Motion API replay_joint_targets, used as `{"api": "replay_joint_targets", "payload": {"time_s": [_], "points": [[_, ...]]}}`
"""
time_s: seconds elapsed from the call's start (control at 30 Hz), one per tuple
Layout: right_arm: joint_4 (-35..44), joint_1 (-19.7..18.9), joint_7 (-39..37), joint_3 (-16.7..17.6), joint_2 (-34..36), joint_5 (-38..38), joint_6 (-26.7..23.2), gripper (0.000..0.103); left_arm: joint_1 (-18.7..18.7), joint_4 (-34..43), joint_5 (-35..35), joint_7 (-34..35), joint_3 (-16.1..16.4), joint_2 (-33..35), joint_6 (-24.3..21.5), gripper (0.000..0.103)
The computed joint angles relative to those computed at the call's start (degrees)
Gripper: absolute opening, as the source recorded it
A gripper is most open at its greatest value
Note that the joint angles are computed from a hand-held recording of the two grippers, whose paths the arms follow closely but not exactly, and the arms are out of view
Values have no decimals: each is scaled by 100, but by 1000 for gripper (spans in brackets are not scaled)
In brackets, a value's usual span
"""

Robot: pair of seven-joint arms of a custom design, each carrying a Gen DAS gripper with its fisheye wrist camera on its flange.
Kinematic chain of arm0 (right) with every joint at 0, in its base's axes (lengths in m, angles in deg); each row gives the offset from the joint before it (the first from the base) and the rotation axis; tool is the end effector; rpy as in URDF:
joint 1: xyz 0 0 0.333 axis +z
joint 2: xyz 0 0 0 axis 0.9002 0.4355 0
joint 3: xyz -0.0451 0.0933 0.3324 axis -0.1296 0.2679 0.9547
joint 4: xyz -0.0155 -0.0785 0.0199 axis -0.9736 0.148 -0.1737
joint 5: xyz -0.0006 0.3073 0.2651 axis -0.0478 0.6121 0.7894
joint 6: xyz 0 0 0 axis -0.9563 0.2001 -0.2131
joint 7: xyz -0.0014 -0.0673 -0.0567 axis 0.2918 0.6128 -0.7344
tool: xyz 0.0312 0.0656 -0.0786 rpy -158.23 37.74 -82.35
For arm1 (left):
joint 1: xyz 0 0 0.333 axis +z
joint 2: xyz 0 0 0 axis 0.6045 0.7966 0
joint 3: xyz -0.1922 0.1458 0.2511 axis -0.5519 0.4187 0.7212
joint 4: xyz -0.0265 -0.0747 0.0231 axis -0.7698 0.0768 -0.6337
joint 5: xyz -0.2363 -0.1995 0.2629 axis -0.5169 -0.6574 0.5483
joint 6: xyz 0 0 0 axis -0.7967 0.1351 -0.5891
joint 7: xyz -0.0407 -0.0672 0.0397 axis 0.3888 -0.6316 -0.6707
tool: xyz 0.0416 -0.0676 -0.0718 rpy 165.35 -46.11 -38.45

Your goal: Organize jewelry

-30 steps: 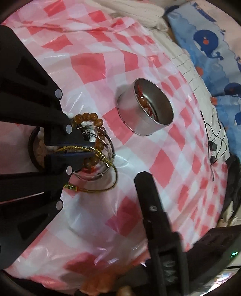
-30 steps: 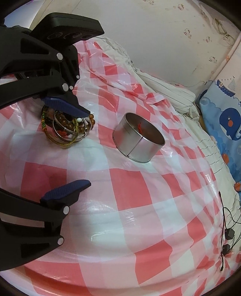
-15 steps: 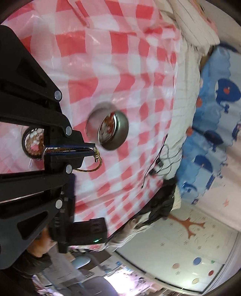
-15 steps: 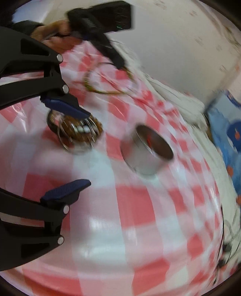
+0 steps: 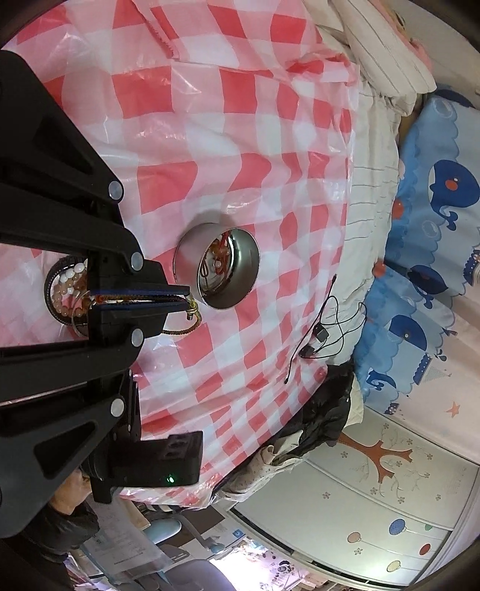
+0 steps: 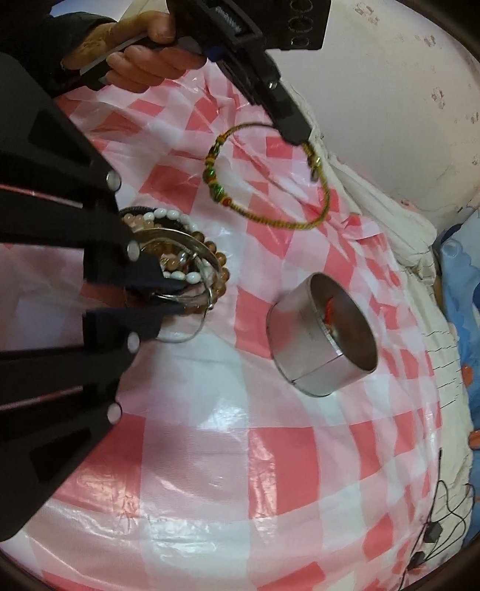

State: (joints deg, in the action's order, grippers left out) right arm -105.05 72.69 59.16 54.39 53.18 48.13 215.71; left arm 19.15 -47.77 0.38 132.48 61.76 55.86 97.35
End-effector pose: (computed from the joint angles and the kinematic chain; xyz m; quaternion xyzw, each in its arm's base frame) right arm 0.7154 0.3061 0.4005 -0.7925 0.4506 0.1167 0.3940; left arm 0.6154 -0.2436 0.4955 -0.6655 0.6001 -0.4200 0.1435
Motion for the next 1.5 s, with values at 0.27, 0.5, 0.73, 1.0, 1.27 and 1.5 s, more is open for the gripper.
{"api": "replay_joint_targets", "payload": {"time_s": [0.27,0.5,0.73,1.0,1.27,1.5], "points": [[18,-194,-187,126,2,543,-35,7,-809,148,1663,-1363,1013,14,-413,3],[14,-332,-444,152,-34,1057,-112,7,-747,285,2734,-2144,1007,11,-750,3],[3,-438,-709,162,-61,1585,-236,7,-404,367,3282,-2515,661,19,-939,3],[-37,-436,-823,23,-121,1989,-159,7,-167,398,3436,-2588,416,41,-1021,3],[-2,-359,-502,-108,-95,1805,36,7,-94,428,3364,-2519,334,79,-1110,3],[94,127,558,-575,-72,130,261,38,-81,434,3307,-2479,310,90,-1147,3]]}}
